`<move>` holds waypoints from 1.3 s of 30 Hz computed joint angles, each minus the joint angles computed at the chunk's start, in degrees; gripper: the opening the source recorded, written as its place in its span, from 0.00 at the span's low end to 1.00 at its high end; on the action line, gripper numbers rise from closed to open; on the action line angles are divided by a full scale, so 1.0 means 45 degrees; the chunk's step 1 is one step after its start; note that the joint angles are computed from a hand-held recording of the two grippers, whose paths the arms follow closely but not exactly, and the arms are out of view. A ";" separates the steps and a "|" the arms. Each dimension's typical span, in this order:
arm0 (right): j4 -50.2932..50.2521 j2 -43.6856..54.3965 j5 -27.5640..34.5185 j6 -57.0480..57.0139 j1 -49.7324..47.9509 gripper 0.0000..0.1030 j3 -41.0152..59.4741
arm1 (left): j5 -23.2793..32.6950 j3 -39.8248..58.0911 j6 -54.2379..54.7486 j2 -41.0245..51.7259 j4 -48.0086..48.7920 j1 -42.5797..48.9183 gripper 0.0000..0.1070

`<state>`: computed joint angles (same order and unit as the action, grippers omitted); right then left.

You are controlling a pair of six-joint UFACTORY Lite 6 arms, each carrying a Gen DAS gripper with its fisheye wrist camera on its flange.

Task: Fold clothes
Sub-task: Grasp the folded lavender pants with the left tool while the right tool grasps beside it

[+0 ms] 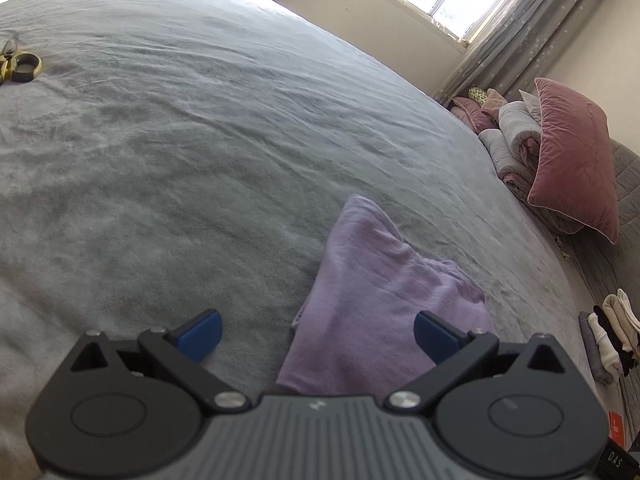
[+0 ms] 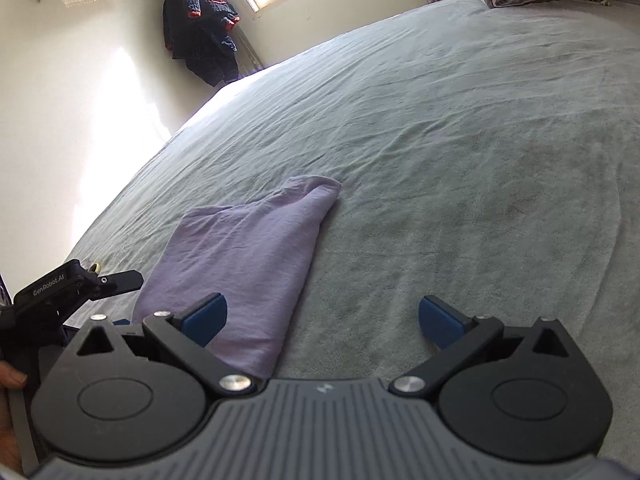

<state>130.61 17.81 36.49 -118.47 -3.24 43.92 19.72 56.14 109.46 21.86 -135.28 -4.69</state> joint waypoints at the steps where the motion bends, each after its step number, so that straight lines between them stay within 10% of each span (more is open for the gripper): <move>1: -0.0396 0.0228 0.0281 0.0540 -0.0144 1.00 0.0221 | 0.0161 0.0257 -0.0627 0.0230 0.0611 0.0095 0.96; 19: -0.3511 0.3347 0.3848 0.5504 -0.1435 0.90 0.3338 | 0.2715 0.3138 -0.4341 0.3197 0.3246 0.0507 0.90; 29: -0.4684 0.4025 0.3236 0.6505 -0.0891 0.81 0.5127 | 0.2748 0.3362 -0.3564 0.3856 0.1602 0.0545 0.45; 32: -0.4743 0.3779 0.2594 0.6312 -0.0582 0.68 0.5123 | 0.2641 0.3163 -0.3587 0.3882 0.1087 0.0548 0.26; 36: -0.4936 0.3189 0.1268 0.5932 -0.0204 0.24 0.4798 | 0.2385 0.2577 -0.2292 0.3491 -0.0928 0.0099 0.15; 39: -0.5133 0.2338 0.0924 0.5700 -0.0311 0.21 0.4135 | 0.1881 0.2276 -0.0550 0.2955 -0.2565 -0.0381 0.13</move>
<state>107.51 28.33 40.65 -92.82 -4.64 62.53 28.18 66.38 106.98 35.16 -146.82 -6.41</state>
